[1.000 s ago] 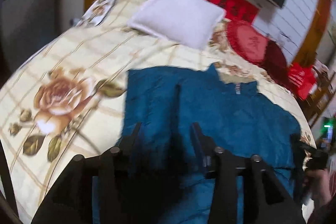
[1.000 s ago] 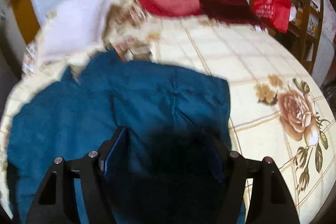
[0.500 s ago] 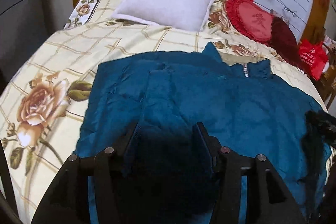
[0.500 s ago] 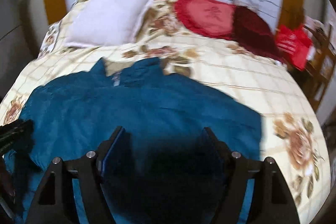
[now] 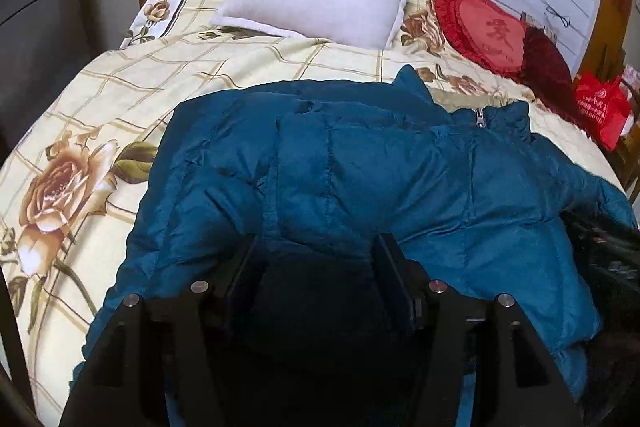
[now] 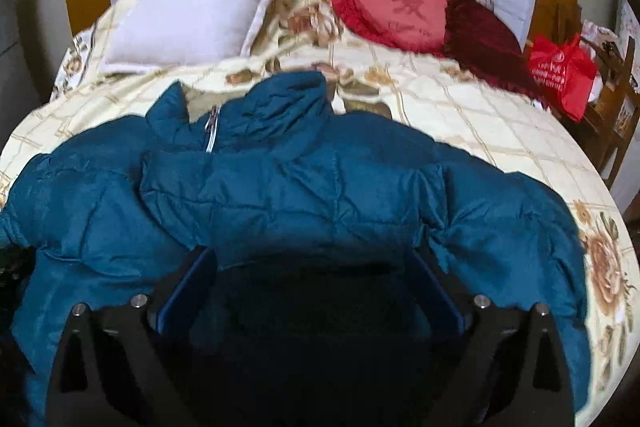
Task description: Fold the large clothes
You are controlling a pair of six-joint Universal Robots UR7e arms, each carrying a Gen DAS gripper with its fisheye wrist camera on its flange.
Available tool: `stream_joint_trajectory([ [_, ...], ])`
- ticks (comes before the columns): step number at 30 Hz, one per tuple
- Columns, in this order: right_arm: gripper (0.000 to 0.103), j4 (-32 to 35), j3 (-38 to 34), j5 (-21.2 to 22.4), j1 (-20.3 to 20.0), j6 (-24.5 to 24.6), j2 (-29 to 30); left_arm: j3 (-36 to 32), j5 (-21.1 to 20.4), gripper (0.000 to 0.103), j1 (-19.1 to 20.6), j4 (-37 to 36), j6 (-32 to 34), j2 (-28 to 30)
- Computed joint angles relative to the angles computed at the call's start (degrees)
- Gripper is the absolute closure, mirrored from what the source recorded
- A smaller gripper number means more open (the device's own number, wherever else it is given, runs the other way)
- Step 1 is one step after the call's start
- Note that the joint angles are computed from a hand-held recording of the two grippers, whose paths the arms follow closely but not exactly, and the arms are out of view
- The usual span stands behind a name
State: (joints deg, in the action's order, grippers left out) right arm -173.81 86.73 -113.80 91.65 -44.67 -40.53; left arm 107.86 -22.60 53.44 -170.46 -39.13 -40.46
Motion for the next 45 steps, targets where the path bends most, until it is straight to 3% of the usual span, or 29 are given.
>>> stream_joint_trajectory([
  [4, 0.005, -1.33, 5.64, 5.95, -0.45, -1.3, -5.35, 0.58, -0.92, 0.023, 0.27, -2.78, 1.29, -0.05],
  [7, 0.005, 1.23, 5.23, 5.14, -0.82, 0.42, -5.8, 0.02, -0.46, 0.022, 0.31, -0.57, 0.45, 0.02],
  [10, 0.005, 0.07, 4.4, 0.03, -1.08, -1.9, -2.94, -0.01, -0.15, 0.021, 0.26, -1.38, 1.21, 0.45],
  [12, 0.004, -4.31, 5.76, 0.55, -1.58, -4.11, -2.29, -0.13, -0.3, 0.021, 0.37, -1.24, 1.29, 0.46],
  [16, 0.006, 1.09, 6.5, 0.39, -1.24, -2.27, -5.44, -0.27, -0.26, 0.021, 0.4, -1.08, 1.62, 0.57],
  [21, 0.007, -6.66, 10.47, 2.54, -3.42, -6.6, -10.4, -0.17, -0.33, 0.021, 0.46, -1.52, 1.97, 0.65],
  [23, 0.007, -9.36, 8.69, -0.54, -4.3, -7.8, -9.33, -0.23, 0.07, 0.02, 0.42, -1.26, 1.96, 0.78],
  [25, 0.007, -6.7, 5.51, -4.31, -5.27, -6.2, -7.55, -0.2, 0.24, 0.02, 0.41, -1.78, 2.35, 0.94],
  [26, 0.006, -3.75, 4.51, -3.83, -6.07, -4.2, -7.34, -0.29, 0.25, 0.019, 0.42, -2.06, 2.6, 1.11],
  [28, 0.002, -4.15, 4.23, -2.22, -6.86, -2.78, -6.75, -0.36, 0.35, 0.018, 0.44, -2.25, 2.84, 1.25],
  [31, 0.001, -4.37, 3.76, -4.18, -6.16, -3.3, -6.25, -0.55, 0.61, 0.018, 0.42, -1.78, 2.66, 1.41],
  [34, 0.009, -5.67, 5.87, -4.92, -5.22, -3.77, -8.32, -0.56, 0.78, 0.018, 0.39, -2.38, 2.99, 1.64],
  [37, 0.009, -7.05, 11.46, 1.5, -5.18, -3.15, -13.03, -0.61, 0.8, 0.018, 0.41, -2.41, 3.03, 1.7],
  [39, 0.009, -4.8, 12.59, 2.83, -4.95, -2.73, -13.77, -0.58, 0.78, 0.018, 0.39, -2.55, 3.09, 1.7],
  [42, 0.009, -2.81, 12.05, 0.96, -4.87, -1.96, -11.54, -0.38, 0.35, 0.018, 0.43, -4.12, 3.86, 1.77],
  [45, 0.006, -7.82, 12.14, -0.56, -5.31, -4.13, -8.69, 1.15, -0.28, 0.018, -0.2, -3.46, 2.35, 0.53],
])
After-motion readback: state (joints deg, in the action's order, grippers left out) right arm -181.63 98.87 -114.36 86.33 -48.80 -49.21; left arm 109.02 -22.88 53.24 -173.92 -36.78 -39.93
